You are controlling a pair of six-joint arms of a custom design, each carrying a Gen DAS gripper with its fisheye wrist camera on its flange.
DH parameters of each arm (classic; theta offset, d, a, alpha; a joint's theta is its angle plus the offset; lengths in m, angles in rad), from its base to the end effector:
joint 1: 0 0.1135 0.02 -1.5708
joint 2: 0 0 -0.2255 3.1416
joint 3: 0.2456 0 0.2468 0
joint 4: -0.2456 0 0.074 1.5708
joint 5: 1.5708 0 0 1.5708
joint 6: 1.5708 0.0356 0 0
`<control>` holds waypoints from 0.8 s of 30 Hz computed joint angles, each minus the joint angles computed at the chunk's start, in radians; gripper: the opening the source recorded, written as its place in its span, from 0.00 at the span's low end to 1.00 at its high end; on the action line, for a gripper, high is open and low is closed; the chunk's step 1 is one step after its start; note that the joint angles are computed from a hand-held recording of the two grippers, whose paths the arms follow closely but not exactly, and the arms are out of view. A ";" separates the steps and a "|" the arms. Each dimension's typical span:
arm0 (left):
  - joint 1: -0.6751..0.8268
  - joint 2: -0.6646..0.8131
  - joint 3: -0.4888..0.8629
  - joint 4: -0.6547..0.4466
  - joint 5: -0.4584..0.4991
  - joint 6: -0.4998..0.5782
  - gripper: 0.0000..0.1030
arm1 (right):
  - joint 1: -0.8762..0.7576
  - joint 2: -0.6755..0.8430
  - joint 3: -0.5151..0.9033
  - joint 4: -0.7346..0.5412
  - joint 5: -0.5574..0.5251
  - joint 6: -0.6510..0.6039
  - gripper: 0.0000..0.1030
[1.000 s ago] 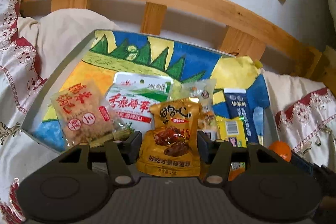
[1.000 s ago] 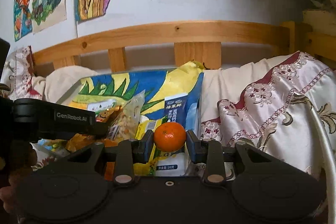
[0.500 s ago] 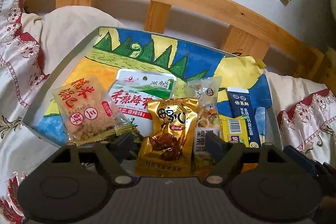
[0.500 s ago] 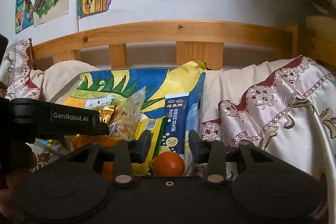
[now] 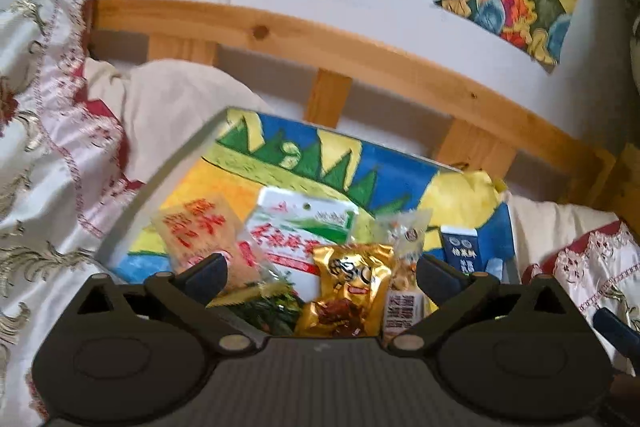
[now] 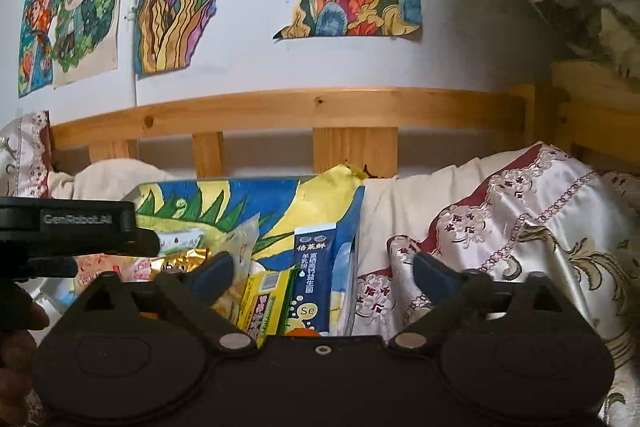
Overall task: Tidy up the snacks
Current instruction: 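Open both grippers and withdraw them from the tray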
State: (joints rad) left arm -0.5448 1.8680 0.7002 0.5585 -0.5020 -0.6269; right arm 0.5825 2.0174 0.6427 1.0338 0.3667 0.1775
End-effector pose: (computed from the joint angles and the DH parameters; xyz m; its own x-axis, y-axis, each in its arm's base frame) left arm 0.2837 -0.1519 0.0722 -0.4649 -0.3196 -0.8257 -0.1925 0.9468 -0.2581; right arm 0.2776 0.1676 0.0579 -0.3157 -0.0106 -0.9488 -0.1784 0.9828 0.0484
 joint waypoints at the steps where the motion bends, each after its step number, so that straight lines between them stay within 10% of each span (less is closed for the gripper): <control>1: -0.003 -0.014 -0.013 0.000 -0.015 0.002 0.99 | 0.001 -0.008 -0.009 0.008 -0.003 0.003 0.98; 24: -0.200 -0.819 -0.548 -0.316 -0.219 -0.068 1.00 | 0.306 -0.549 -0.456 0.013 0.319 0.035 0.99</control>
